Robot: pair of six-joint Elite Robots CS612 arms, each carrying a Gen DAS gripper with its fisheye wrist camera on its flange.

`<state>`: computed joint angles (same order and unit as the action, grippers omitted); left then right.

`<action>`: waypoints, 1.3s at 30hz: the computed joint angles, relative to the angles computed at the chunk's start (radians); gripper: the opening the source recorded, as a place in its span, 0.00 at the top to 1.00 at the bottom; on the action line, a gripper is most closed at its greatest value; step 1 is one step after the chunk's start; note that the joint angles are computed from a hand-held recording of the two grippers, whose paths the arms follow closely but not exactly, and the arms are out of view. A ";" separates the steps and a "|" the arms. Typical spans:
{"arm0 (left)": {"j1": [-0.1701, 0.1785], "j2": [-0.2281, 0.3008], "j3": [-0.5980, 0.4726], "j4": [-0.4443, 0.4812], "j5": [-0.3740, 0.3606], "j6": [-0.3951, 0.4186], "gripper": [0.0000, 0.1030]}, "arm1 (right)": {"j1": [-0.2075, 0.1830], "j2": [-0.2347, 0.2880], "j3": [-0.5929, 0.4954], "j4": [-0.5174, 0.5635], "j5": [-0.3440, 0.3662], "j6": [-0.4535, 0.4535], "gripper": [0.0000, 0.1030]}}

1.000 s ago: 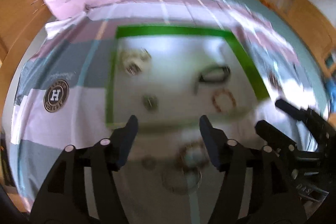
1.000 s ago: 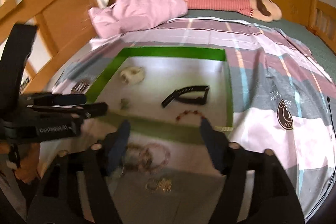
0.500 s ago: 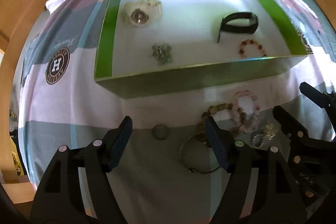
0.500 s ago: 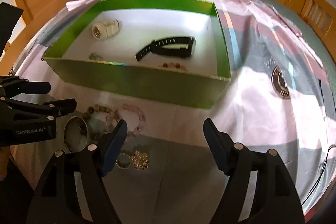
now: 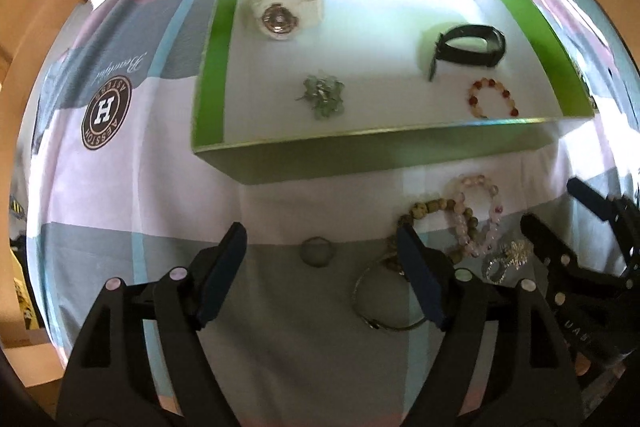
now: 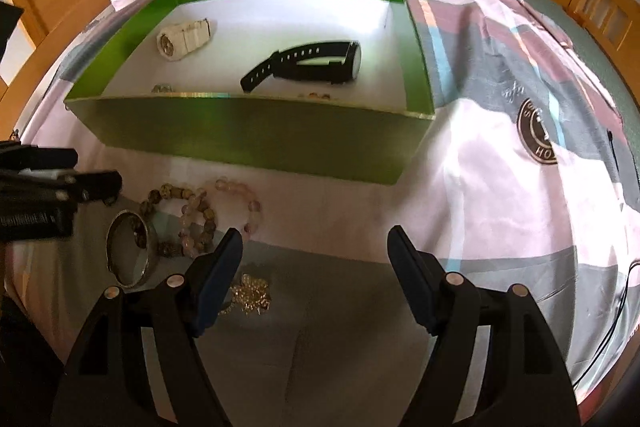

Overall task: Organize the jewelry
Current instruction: 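Move both grippers back toward the jewelry left beside the box, then position the right gripper around the gold flower brooch while the left gripper approaches the small ring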

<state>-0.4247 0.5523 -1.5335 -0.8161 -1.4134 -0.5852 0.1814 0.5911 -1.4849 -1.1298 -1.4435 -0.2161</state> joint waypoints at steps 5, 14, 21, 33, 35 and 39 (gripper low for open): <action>0.008 0.001 0.003 -0.010 -0.012 -0.006 0.26 | 0.002 -0.001 0.000 0.032 0.024 -0.034 0.29; 0.002 -0.002 0.014 -0.007 -0.030 0.043 0.25 | 0.028 0.005 -0.007 0.076 0.005 -0.180 0.29; 0.000 -0.005 0.026 -0.001 -0.062 0.067 0.22 | 0.041 0.012 -0.012 0.093 0.012 -0.255 0.28; -0.011 -0.007 0.045 0.012 -0.114 0.113 0.19 | 0.012 0.000 -0.001 0.111 0.081 -0.223 0.27; -0.011 -0.007 0.048 0.012 -0.114 0.111 0.18 | 0.005 -0.003 -0.002 0.094 0.090 -0.206 0.27; -0.011 -0.008 0.052 0.019 -0.116 0.105 0.18 | -0.006 -0.010 0.007 0.077 0.085 -0.150 0.49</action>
